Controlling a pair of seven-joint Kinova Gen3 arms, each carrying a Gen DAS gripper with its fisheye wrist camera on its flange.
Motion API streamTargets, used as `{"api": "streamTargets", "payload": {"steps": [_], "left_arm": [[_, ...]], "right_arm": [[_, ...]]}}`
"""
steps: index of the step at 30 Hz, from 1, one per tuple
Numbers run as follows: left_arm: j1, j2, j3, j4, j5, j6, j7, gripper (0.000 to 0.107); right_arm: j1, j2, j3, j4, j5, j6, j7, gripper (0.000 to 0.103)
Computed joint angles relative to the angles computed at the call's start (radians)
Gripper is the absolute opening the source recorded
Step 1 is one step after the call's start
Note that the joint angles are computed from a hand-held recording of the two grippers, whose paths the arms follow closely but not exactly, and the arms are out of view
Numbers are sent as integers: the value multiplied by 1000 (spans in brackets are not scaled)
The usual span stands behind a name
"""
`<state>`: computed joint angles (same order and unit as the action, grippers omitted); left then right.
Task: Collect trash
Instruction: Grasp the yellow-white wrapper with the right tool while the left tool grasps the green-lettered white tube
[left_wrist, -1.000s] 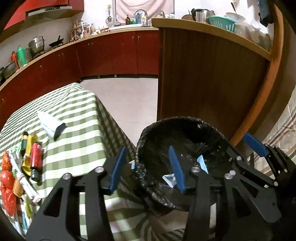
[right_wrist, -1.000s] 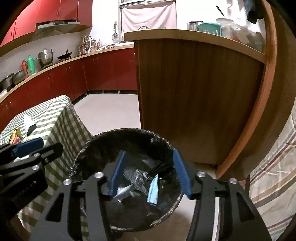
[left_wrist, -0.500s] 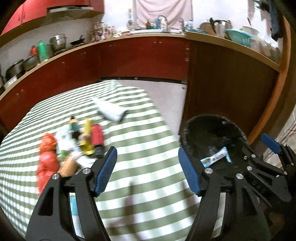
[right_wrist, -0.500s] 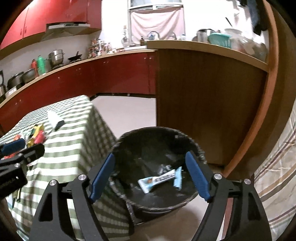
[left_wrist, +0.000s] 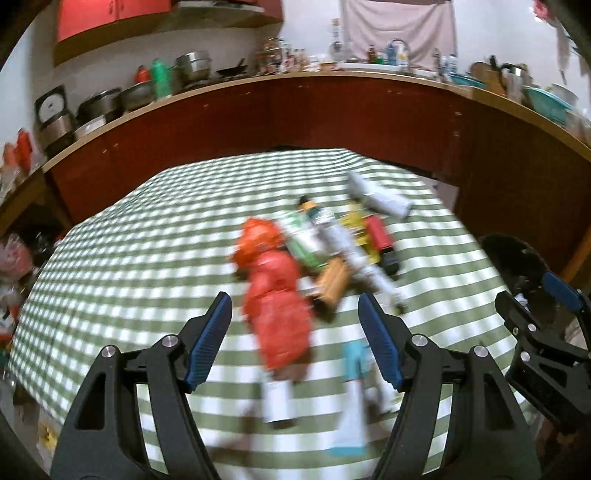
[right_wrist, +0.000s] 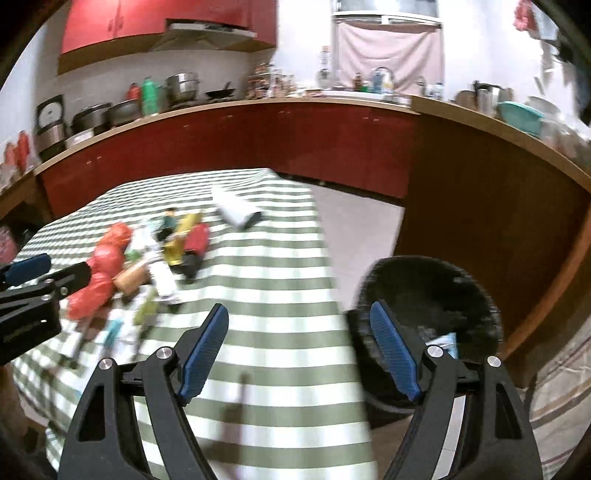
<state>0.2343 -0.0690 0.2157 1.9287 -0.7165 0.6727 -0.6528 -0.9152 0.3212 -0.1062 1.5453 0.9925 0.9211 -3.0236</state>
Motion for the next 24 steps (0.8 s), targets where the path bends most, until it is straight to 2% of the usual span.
{"api": "streamTargets", "payload": {"steps": [5, 11, 18, 20, 24], "left_arm": [[-54, -49, -35, 60, 42, -22, -49, 69], [-131, -84, -41, 114, 64, -59, -98, 69], [-191, -105, -53, 148, 148, -102, -196, 70], [-201, -106, -56, 152, 173, -113, -221, 70], [-221, -108, -50, 162, 199, -129, -246, 70]], "right_arm": [[-22, 52, -10, -68, -34, -18, 67, 67], [-58, 105, 14, -141, -102, -41, 145, 63], [-100, 152, 55, -207, -149, -37, 210, 59], [-106, 162, 61, -224, -163, -26, 232, 53], [-106, 172, 68, -244, -202, -28, 263, 51]]}}
